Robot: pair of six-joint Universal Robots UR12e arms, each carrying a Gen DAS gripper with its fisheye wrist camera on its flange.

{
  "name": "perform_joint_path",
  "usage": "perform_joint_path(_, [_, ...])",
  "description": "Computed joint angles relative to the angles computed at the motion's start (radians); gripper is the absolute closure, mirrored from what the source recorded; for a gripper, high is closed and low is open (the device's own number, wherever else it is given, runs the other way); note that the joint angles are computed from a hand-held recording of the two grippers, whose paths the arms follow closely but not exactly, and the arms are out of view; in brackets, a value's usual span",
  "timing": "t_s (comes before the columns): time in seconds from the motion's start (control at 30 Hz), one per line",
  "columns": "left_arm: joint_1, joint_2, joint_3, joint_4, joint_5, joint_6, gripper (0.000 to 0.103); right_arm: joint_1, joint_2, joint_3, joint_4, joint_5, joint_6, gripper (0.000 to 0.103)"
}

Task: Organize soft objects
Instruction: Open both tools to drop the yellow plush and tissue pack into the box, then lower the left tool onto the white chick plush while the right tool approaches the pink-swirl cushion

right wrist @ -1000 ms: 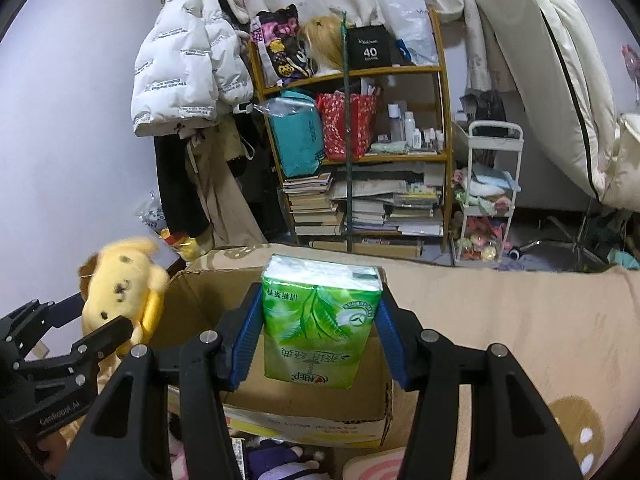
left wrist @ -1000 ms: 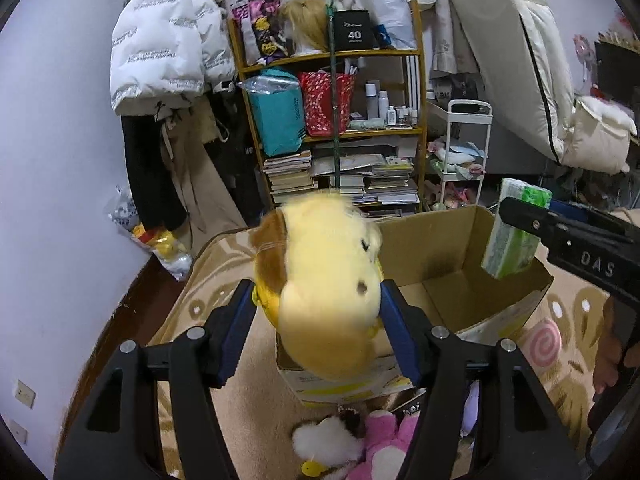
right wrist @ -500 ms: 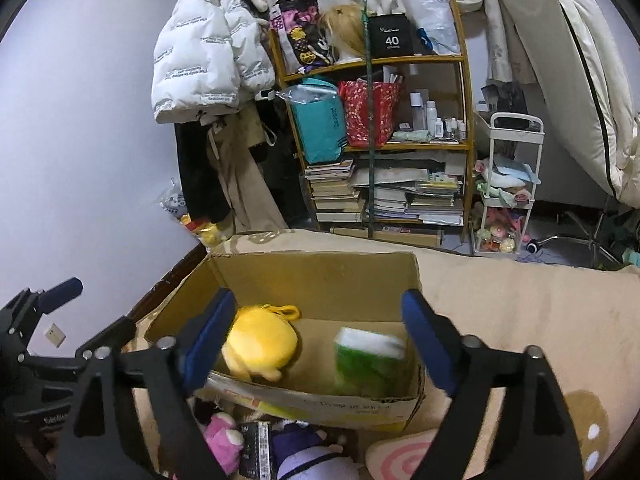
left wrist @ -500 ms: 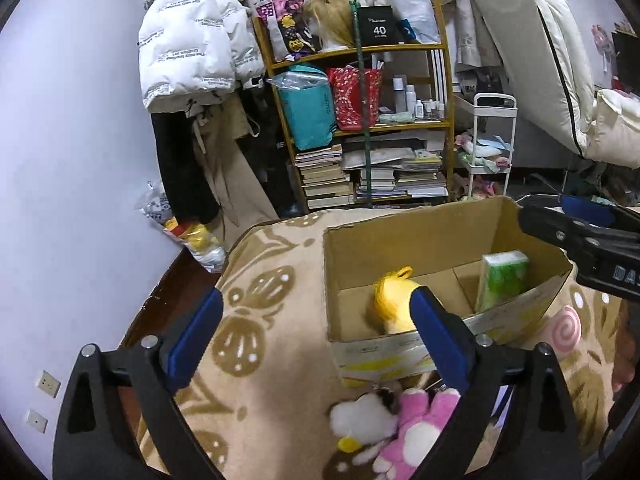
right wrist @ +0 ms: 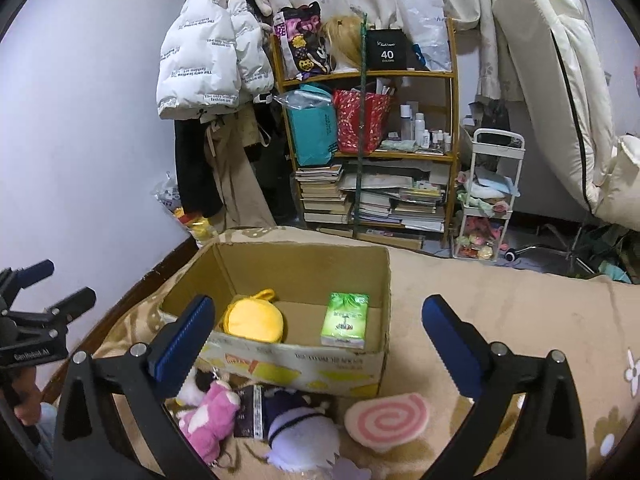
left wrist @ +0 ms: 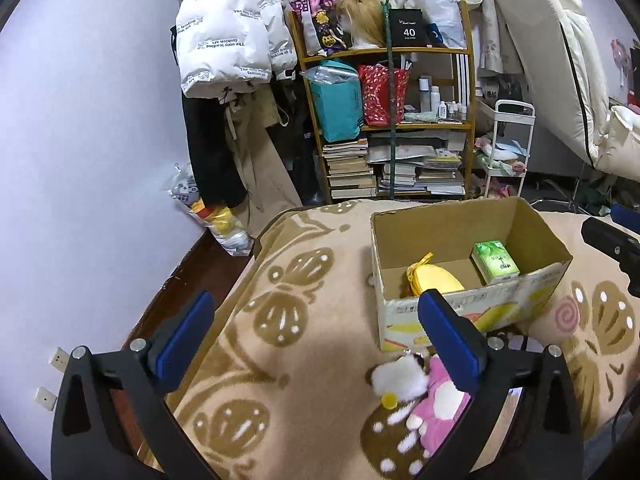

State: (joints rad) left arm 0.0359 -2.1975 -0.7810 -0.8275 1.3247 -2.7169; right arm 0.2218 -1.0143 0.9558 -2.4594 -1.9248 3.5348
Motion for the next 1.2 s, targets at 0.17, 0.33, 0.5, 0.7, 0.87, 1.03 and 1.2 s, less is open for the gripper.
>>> perform_joint_path(0.17, [0.001,0.010,-0.010,-0.037,0.007,0.002,0.003,0.005,-0.015,0.019,0.022,-0.001,0.012,0.000])
perform_joint_path(0.33, [-0.009,0.001,-0.018,-0.041,0.050,0.039,0.003,0.005,-0.019,0.016,0.110,-0.019,0.051,0.000])
perform_joint_path(0.5, [-0.012,-0.032,0.021,-0.114,0.047,0.034,0.003,-0.002,-0.009,0.003,0.189,-0.022,0.080,0.000])
perform_joint_path(0.7, [-0.018,-0.091,0.106,-0.246,0.039,0.034,0.003,-0.023,0.009,-0.027,0.303,0.004,0.143,0.000])
perform_joint_path(0.87, [-0.025,-0.123,0.152,-0.324,0.033,0.053,0.003,-0.036,0.019,-0.034,0.349,0.041,0.183,0.000])
perform_joint_path(1.03, [-0.030,-0.133,0.161,-0.377,0.044,0.075,0.003,-0.051,0.023,-0.031,0.377,0.090,0.231,0.000])
perform_joint_path(1.2, [-0.037,-0.143,0.168,-0.399,0.065,0.099,0.003,-0.059,0.030,-0.036,0.404,0.114,0.249,0.000])
